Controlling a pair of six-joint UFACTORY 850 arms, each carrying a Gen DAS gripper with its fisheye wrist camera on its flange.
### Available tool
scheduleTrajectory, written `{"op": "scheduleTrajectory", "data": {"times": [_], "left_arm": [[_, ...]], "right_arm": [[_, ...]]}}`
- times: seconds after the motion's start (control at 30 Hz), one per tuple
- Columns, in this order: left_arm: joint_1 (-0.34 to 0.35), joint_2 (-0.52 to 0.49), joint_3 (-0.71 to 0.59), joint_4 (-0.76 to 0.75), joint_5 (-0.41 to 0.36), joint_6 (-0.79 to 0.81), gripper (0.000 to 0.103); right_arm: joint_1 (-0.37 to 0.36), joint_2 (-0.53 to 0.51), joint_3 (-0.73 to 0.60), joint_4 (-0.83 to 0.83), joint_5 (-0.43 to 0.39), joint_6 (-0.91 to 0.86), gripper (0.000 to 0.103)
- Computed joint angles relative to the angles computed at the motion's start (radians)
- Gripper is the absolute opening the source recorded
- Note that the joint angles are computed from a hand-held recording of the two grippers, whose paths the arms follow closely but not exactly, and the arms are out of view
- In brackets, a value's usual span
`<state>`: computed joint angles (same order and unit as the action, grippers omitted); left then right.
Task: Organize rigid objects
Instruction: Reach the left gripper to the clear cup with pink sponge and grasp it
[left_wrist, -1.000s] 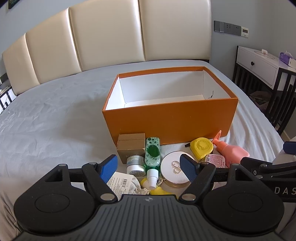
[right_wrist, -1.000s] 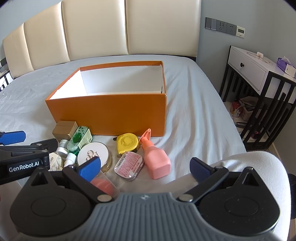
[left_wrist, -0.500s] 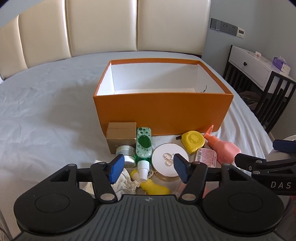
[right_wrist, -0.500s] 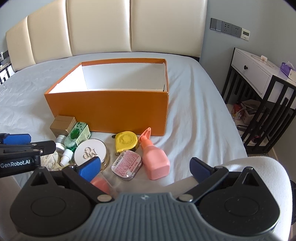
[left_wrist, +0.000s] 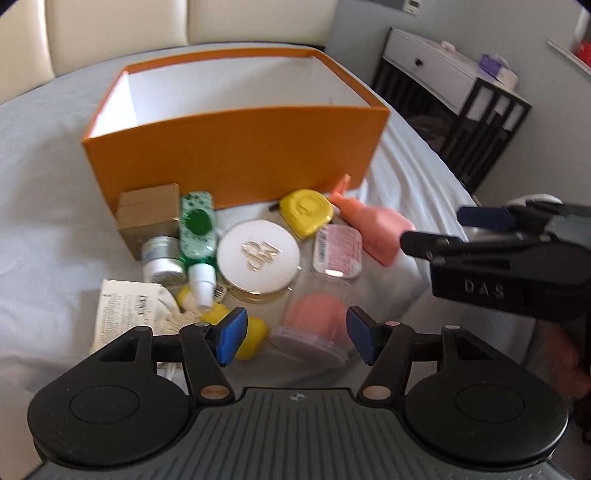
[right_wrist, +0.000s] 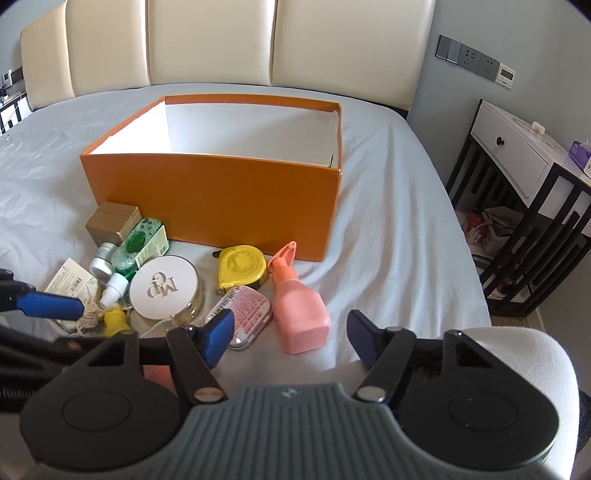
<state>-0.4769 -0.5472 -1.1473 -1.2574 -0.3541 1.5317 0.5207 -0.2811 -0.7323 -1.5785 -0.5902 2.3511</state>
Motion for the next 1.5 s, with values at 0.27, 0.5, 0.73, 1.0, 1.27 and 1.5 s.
{"op": "scheduleTrajectory", "data": {"times": [0.27,0.5,0.73,1.0,1.27,1.5], "left_arm": [[-0.027,-0.038,-0.031,0.216,-0.005,-0.135,0.076],[-0.069,-0.064,-0.046,0.409,0.077,-0.270,0.076],[-0.077,-0.078,-0.055,0.427,0.081,-0.279,0.073],[-0.038,-0.033,-0.052,0.268,0.013,-0.195,0.073],[-0.019,-0.079,-0.193,0.477,-0.047,-0.498,0.073],[-0.036,-0.178,-0.339,0.728,-0.083,-0.806,0.073]], "right_arm": [[-0.017,0.009,0.026,-0.113,0.035,0.092,0.069],[-0.055,0.004,0.019,-0.176,0.107,0.128,0.065],[-0.063,-0.012,0.009,-0.173,0.125,0.109,0.063],[-0.098,-0.002,0.002,-0.191,0.192,0.090,0.059],[-0.152,-0.049,-0.068,-0.182,0.248,0.007,0.056],[-0.211,-0.137,-0.164,-0.021,0.304,-0.216,0.054]]}}
